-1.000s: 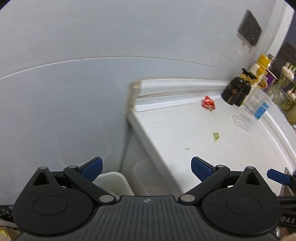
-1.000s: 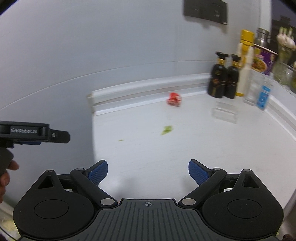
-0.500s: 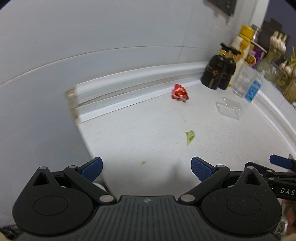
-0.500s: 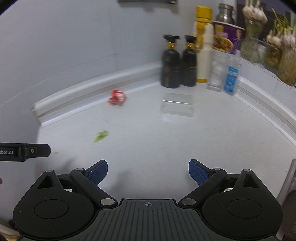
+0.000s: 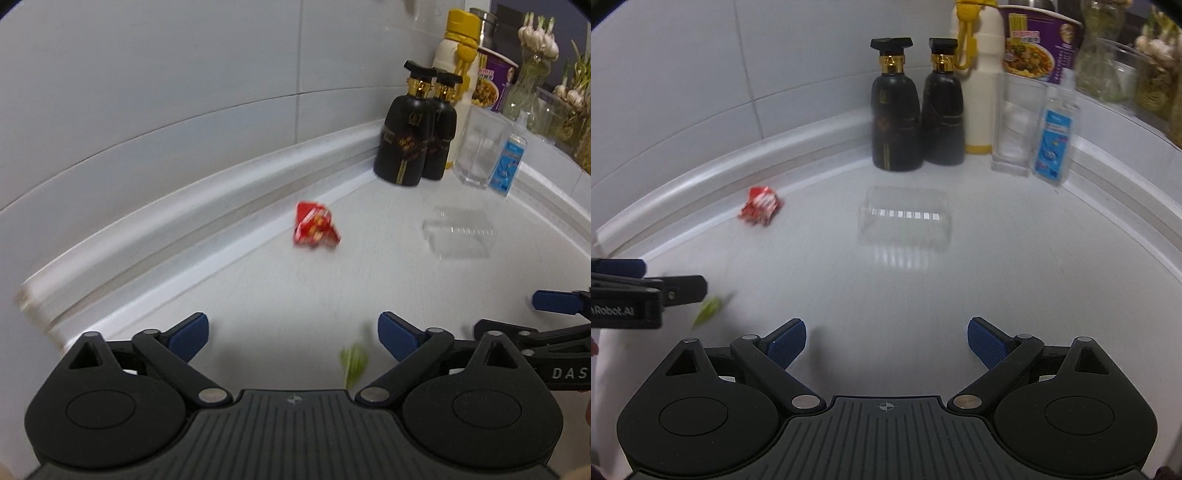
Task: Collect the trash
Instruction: 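Move both grippers from the bin back over the counter, then close the left gripper on the red wrapper while the right grasps the clear plastic box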
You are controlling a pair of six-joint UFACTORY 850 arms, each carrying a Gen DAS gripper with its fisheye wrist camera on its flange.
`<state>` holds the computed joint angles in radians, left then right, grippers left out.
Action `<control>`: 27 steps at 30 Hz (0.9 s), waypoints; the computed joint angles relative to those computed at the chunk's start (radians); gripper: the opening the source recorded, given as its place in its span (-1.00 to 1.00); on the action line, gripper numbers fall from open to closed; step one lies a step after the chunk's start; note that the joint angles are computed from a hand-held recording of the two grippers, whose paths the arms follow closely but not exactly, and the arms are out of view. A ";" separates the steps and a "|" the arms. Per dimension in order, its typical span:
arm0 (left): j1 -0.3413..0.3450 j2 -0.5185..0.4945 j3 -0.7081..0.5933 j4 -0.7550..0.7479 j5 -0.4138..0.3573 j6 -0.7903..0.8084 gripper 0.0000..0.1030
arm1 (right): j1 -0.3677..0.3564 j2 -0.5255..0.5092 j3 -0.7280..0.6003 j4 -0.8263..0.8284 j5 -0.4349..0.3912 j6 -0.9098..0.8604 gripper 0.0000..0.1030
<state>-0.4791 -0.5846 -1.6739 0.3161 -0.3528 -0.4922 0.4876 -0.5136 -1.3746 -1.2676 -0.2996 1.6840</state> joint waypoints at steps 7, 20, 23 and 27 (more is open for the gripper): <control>0.014 -0.098 -0.119 -0.126 0.001 0.123 0.48 | -0.043 -0.076 -0.098 0.008 0.044 -0.025 0.86; 0.007 -0.193 -0.260 -0.120 -0.015 0.121 -0.13 | -0.053 -0.138 -0.174 -0.077 0.049 0.003 0.82; 0.006 -0.200 -0.272 -0.110 -0.016 0.094 -0.34 | -0.053 -0.136 -0.170 -0.156 0.047 0.078 0.79; 0.004 -0.203 -0.277 -0.085 -0.011 0.056 -0.40 | -0.057 -0.135 -0.169 -0.216 0.055 0.134 0.42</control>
<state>-0.4751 -0.7873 -1.9513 0.2314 -0.3635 -0.4363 0.4306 -0.6485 -1.5432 -1.4839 -0.2450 1.8180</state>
